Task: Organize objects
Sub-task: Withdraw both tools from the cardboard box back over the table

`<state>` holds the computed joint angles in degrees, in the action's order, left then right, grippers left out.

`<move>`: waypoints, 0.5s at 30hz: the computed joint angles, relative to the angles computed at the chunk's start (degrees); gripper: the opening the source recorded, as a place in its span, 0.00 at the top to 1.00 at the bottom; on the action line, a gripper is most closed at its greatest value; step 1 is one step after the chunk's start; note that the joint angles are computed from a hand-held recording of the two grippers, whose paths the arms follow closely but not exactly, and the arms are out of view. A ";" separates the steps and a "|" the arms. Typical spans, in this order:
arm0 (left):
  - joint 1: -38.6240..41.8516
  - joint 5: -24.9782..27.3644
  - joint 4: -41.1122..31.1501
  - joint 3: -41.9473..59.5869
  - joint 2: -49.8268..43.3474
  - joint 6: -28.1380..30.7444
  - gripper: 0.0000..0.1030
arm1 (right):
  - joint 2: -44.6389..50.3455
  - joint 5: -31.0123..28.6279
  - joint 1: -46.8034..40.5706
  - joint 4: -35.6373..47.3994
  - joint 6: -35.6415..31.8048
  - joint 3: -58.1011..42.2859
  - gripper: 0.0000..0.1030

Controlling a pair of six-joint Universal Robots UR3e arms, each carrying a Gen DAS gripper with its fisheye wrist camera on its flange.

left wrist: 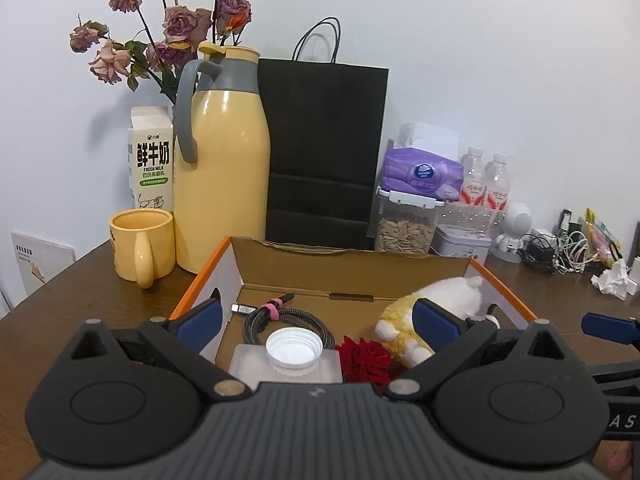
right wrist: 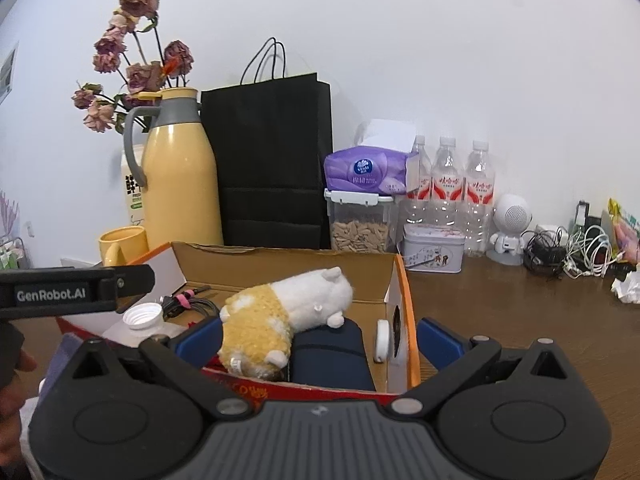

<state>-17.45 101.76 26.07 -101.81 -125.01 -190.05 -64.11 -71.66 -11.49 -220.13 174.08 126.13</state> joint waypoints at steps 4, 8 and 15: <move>-0.47 0.12 1.22 -3.22 1.94 1.04 0.00 | -1.68 0.15 -0.70 -0.97 -0.86 2.90 0.00; -0.76 0.87 2.80 -6.97 3.57 1.31 0.00 | -2.51 -0.18 -1.32 -1.91 -1.88 5.60 0.00; -0.58 1.88 5.26 -16.20 7.56 1.34 0.00 | -4.24 -0.58 -1.65 -4.57 -5.43 12.73 0.00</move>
